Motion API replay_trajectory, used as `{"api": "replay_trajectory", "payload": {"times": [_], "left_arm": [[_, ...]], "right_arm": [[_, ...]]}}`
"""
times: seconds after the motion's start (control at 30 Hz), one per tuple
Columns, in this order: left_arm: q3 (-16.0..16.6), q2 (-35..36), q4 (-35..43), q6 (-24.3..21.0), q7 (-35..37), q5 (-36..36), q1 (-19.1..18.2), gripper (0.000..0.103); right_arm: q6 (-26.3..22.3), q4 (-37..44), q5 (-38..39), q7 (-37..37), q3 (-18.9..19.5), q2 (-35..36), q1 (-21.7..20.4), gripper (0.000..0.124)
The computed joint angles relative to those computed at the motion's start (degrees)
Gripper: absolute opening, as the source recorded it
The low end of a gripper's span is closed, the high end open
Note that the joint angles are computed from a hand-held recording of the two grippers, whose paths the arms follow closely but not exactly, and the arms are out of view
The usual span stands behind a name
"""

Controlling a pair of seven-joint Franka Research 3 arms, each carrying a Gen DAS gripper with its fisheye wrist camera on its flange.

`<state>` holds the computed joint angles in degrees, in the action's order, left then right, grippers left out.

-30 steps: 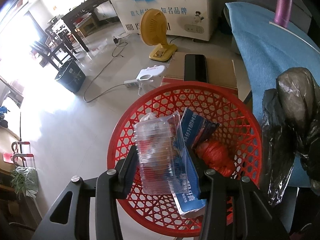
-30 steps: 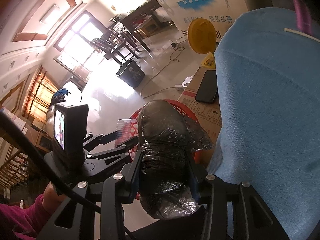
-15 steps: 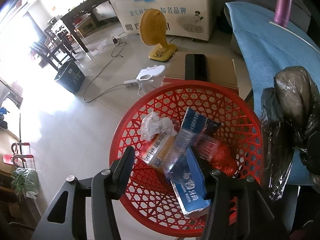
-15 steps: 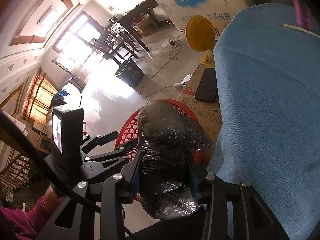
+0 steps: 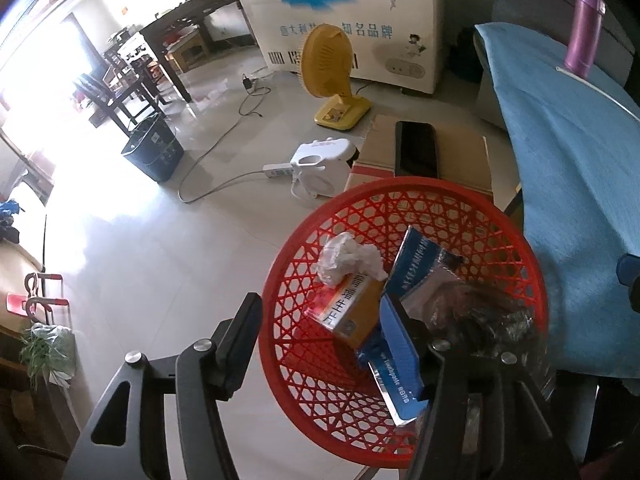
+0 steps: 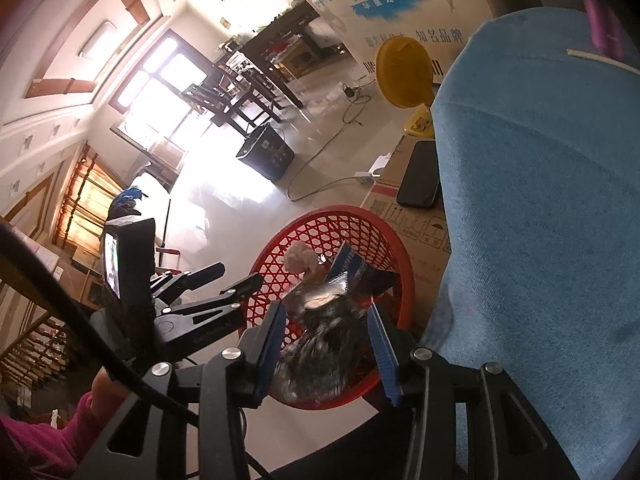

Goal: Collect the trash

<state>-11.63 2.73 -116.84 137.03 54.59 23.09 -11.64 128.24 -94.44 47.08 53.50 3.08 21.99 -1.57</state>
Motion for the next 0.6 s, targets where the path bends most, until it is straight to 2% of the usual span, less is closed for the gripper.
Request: {"api": "replay_trajectory", "payload": {"times": [0.23,0.37,0.6], "left_arm": [[-0.6,-0.2,1.3,0.3,-0.6,1.8,-0.9,0.066],[-1.0,-0.3,2.9,-0.2,-1.2,4.0,-1.8,0.066],[-1.5,-0.5,5.3,-0.9,-3.0,7.5,-3.1,0.066]], "right_arm": [[1.7,-0.8,0.8,-0.4,0.0,-0.6,-0.1,0.046],[4.3,-2.1,0.6,0.0,-0.6,-1.8,-0.1,0.054],[8.0,-4.7,1.6,0.6,-1.5,-4.2,-1.0,0.055]]}}
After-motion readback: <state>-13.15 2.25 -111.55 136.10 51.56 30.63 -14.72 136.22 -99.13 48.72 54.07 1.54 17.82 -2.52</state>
